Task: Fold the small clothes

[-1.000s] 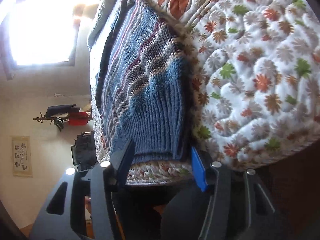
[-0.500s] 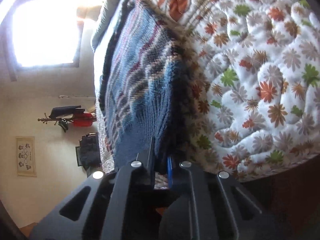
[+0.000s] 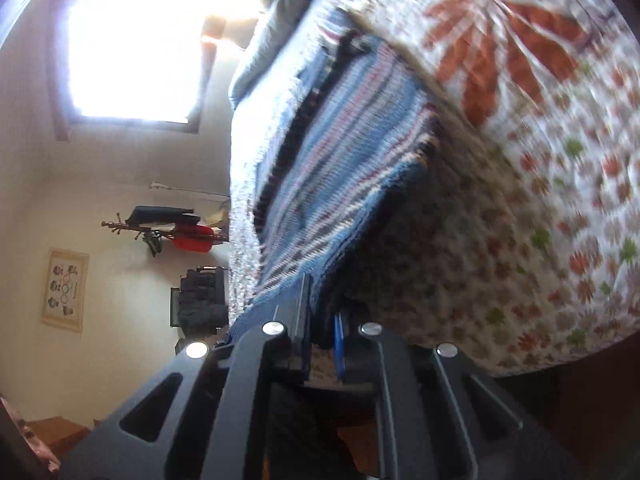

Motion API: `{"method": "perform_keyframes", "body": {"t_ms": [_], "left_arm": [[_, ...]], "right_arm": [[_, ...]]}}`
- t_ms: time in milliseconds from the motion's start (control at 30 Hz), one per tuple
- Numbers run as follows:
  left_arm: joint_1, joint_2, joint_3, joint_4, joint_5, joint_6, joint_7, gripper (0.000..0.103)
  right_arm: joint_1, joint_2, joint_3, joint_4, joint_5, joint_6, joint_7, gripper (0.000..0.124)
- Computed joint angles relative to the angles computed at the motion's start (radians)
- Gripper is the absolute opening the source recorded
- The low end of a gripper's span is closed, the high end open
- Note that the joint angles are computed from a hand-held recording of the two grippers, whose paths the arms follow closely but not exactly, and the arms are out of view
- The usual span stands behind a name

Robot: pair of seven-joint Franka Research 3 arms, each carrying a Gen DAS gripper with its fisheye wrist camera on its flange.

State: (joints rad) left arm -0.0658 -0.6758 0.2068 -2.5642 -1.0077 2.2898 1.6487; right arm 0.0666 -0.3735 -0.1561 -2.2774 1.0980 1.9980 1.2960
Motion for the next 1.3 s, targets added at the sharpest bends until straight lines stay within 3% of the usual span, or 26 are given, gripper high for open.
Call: {"method": "perform_keyframes", "body": {"t_ms": [300,667,967,1200,1300], "left_arm": [[-0.003,0.117,0.006,0.16,-0.023,-0.004,0.053,0.009],[0.063,0.358,-0.027,0.439,-0.068,-0.049,0.104,0.009],[0.171,0.633,-0.11,0.712,-0.064,-0.094,0.067,0.009],[0.238,0.907,-0.196,1.026,0.078,-0.14,-0.048,0.009],[0.256,1.032,-0.228,1.177,0.151,-0.175,-0.111,0.009]], "right_arm": [[0.019,0.103,0.018,0.19,-0.006,0.008,-0.013,0.007],[0.013,0.325,0.072,0.519,-0.047,0.037,-0.002,0.007],[-0.031,0.605,0.153,0.859,-0.145,0.039,0.085,0.007],[-0.058,0.882,0.215,1.174,-0.279,0.008,0.222,0.007],[-0.066,1.041,0.238,1.372,-0.348,-0.042,0.303,0.007]]}}
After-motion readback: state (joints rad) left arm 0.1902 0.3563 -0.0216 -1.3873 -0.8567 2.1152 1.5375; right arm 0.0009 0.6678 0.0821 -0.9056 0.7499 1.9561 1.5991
